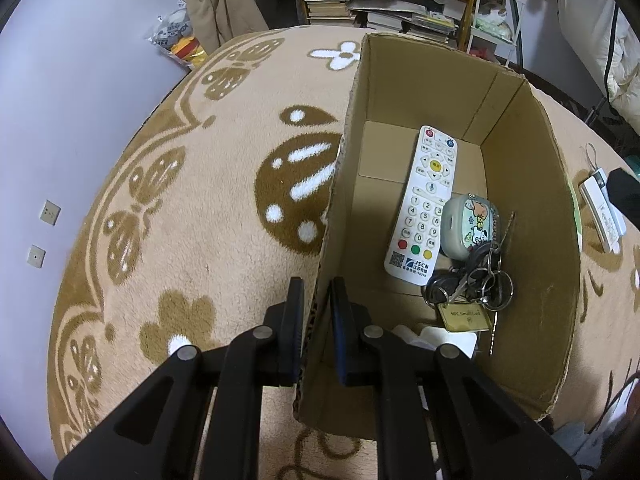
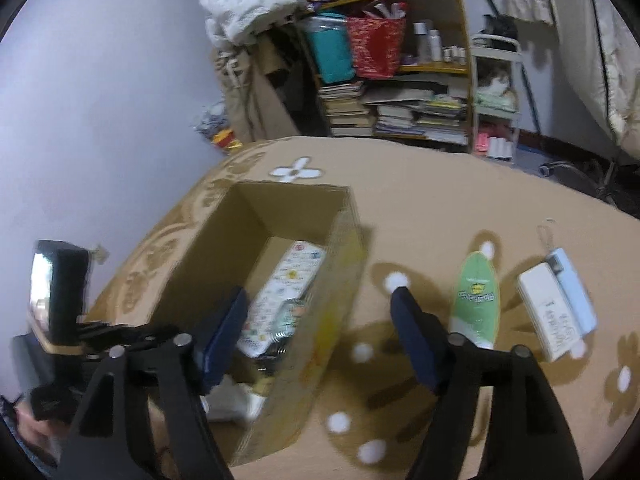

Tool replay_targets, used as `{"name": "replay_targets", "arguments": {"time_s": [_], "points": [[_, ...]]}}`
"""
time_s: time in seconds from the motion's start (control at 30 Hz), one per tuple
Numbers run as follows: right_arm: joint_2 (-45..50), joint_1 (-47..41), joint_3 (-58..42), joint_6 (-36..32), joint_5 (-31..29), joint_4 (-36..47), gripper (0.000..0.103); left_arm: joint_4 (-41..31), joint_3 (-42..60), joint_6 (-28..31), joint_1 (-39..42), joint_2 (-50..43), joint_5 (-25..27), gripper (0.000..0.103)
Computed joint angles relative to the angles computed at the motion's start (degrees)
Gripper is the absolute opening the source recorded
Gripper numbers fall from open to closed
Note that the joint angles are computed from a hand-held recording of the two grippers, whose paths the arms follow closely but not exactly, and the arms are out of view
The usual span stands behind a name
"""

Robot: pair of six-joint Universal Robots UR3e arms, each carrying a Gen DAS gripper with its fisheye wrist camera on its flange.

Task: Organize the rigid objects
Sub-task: 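Return the right gripper to the cluster and grasp the green surfboard card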

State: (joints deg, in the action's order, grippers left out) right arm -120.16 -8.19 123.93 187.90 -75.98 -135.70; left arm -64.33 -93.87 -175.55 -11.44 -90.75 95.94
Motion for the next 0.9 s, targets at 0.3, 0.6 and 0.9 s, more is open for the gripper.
{"name": "replay_targets", "arguments": {"time_s": [0.3,0.6,0.9], "points": [[1.9,-3.5,3.6,-1.9,-7.1,-2.1,0.095,1.3,-1.1,0.1,-0.1,0.4,0.5,0.013],[3.7,-10.9,9.7,-1.5,-6.6,-5.1,0.095,1.9,-1.7,0.1,-0.3,0.6,0.7,0.013],[8.9,-13.0,13.2,-1.6,-7.7,-11.7,0.094,1.3,-1.4,-0.6,0.3,0.7,-0.4,0.013]]}}
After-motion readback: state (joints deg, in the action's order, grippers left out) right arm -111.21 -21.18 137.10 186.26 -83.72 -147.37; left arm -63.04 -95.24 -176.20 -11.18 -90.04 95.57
